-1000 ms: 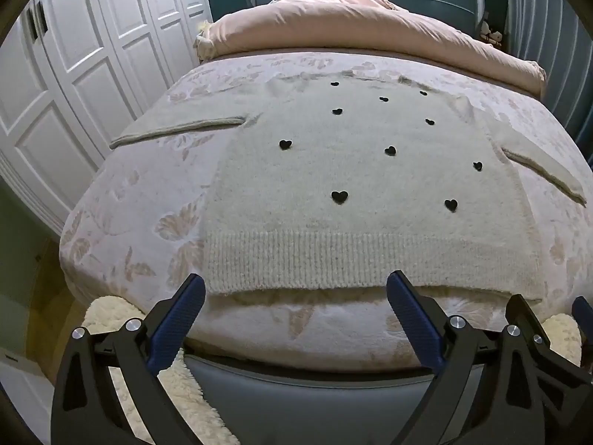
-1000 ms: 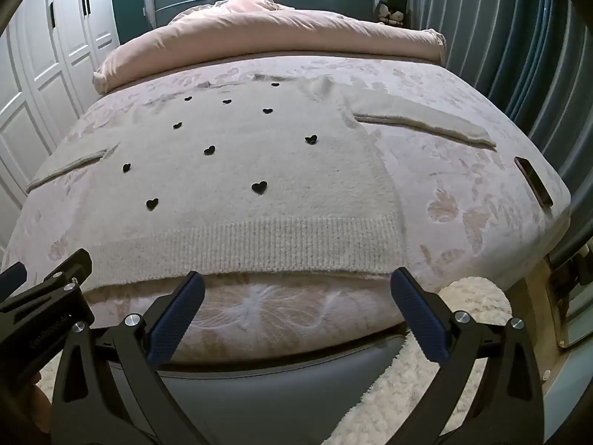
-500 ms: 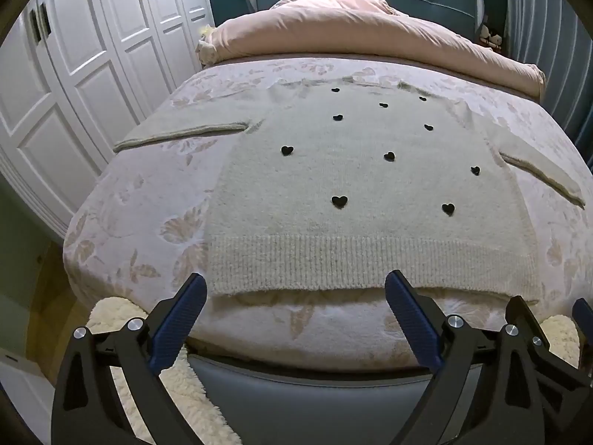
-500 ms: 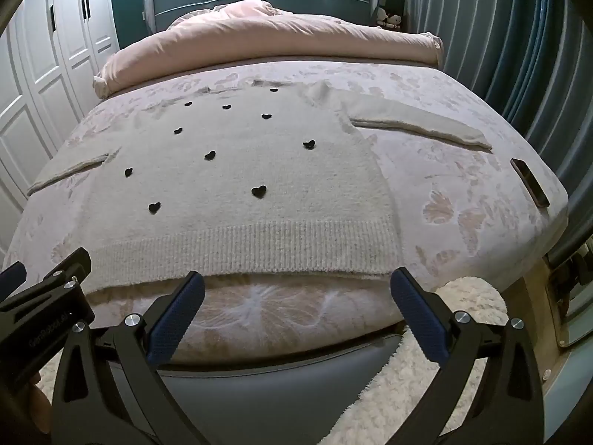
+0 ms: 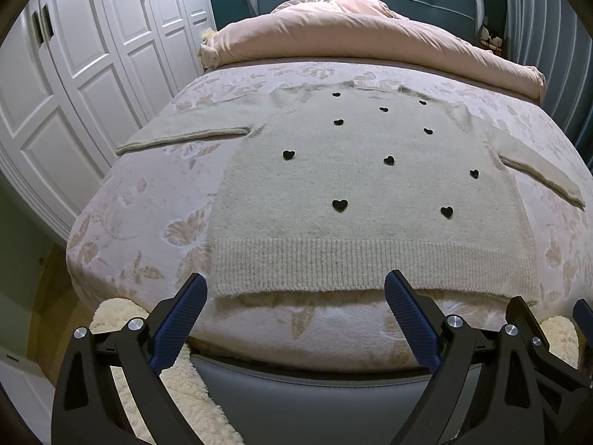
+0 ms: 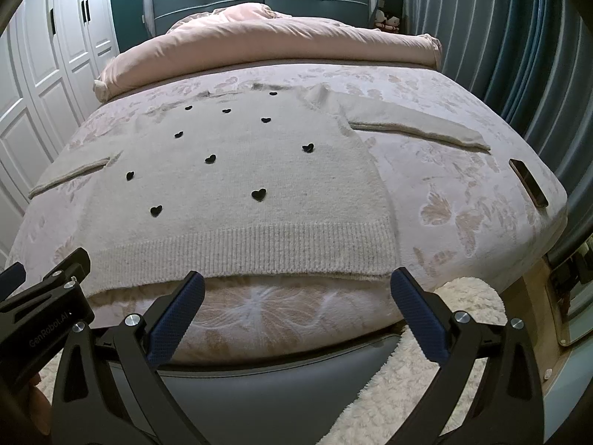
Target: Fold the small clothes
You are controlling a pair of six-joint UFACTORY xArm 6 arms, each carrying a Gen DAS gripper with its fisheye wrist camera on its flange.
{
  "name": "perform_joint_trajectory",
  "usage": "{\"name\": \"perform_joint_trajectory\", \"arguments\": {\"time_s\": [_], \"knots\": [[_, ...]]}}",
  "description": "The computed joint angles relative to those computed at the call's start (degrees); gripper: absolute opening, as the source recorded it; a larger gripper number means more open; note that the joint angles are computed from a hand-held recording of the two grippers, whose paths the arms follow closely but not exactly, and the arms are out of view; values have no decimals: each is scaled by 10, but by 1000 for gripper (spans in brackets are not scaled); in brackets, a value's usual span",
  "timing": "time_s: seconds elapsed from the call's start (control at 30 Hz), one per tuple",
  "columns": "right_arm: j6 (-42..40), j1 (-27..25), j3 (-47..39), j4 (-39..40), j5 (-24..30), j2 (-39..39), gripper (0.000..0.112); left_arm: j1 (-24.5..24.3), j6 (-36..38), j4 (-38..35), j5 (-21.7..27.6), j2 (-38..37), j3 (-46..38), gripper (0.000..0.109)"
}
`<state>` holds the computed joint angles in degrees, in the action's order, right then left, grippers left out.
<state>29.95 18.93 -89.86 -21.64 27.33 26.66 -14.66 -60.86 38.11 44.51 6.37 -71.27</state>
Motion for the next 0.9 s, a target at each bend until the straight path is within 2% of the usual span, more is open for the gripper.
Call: {"name": "perform_joint_trajectory", "arguments": {"time_s": [0.9], "knots": [[-3,0,1,5,3,-1,98,0,3,-5,4,-4,3,92]]}}
